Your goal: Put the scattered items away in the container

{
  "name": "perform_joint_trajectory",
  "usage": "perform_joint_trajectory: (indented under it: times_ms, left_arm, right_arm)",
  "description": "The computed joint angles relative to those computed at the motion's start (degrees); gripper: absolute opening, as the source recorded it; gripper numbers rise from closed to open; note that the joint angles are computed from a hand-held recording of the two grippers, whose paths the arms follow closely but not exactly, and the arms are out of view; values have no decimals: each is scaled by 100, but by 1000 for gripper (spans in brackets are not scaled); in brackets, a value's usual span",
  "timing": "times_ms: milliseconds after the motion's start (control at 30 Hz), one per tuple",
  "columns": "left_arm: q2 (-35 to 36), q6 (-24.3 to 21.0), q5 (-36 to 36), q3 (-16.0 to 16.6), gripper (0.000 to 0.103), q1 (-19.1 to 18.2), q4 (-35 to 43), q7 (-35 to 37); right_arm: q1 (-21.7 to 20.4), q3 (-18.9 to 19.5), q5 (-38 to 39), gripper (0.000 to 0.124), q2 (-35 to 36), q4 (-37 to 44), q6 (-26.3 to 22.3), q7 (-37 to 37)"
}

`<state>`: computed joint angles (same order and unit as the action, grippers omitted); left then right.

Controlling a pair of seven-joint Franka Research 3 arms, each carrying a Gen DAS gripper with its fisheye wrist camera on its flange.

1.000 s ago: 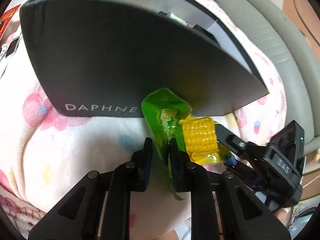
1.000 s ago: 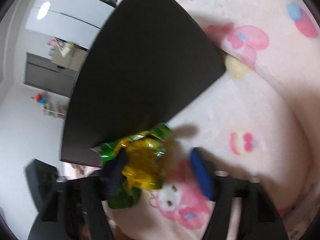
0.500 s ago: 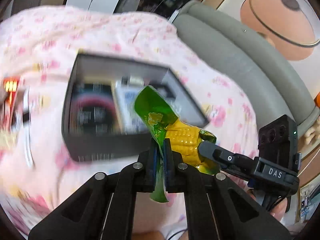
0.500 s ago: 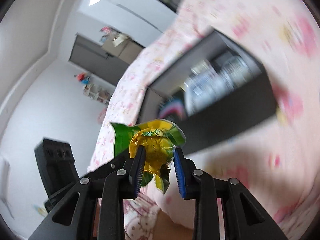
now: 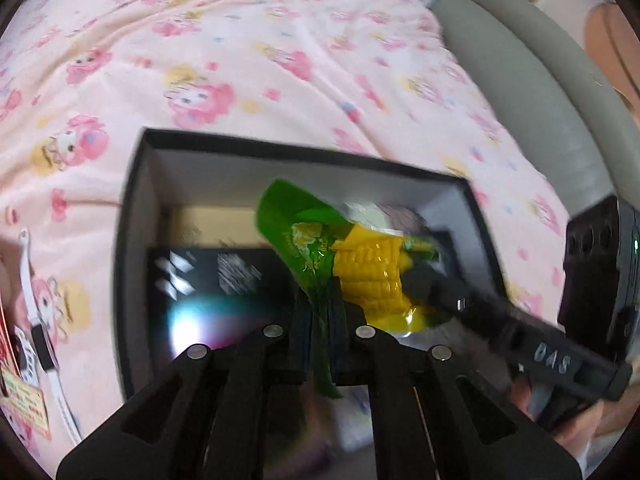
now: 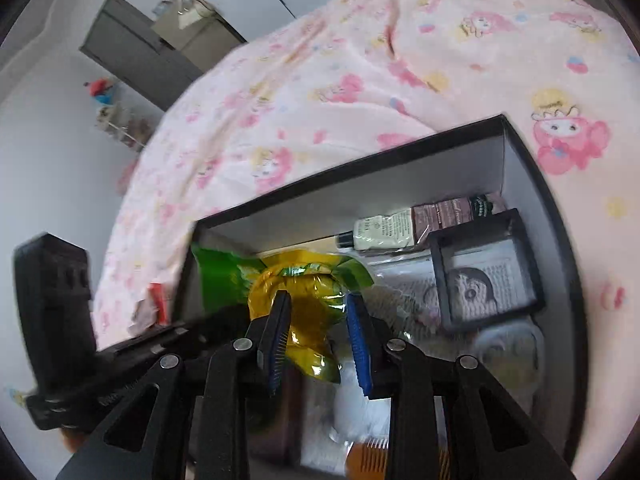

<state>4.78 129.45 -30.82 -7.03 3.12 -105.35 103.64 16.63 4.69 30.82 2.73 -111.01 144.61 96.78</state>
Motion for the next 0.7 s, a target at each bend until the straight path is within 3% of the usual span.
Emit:
perform_joint_trajectory:
  times_ms: [67,167,300,400,467,633,700]
  left_arm:
    - [91,214,197,23,6,-7,-6,-205]
    - [76,256,-234,35,20,131,-46,-93]
    - [-326,716,-887,93,19,209,-504,487]
    - [-432,473,-1570,196,19,200,-589,1074]
    - [-500,402,-1902,225,18,167,-645,1267]
    - [-774,386,-1975,234,16,-48,-840,1668]
    - [-773,474,-1719,234,16,-124,-854,1520]
  right_arm:
    - [-45,10,316,26,378,359,-194,-113]
    - [-54,24,423,26,279,192,60,-164]
    - [-20,-16,-126,27,-176,-213,259,-70]
    - [-15,-28,-381,27,-163,-165,9,-11]
    - [-19,-17,-46,27,-85,-90,-135,-211]
    - [-32,-7,151,27,184,168,-552,-240]
    - [-40,-11,90,28,281,285,-617,-198]
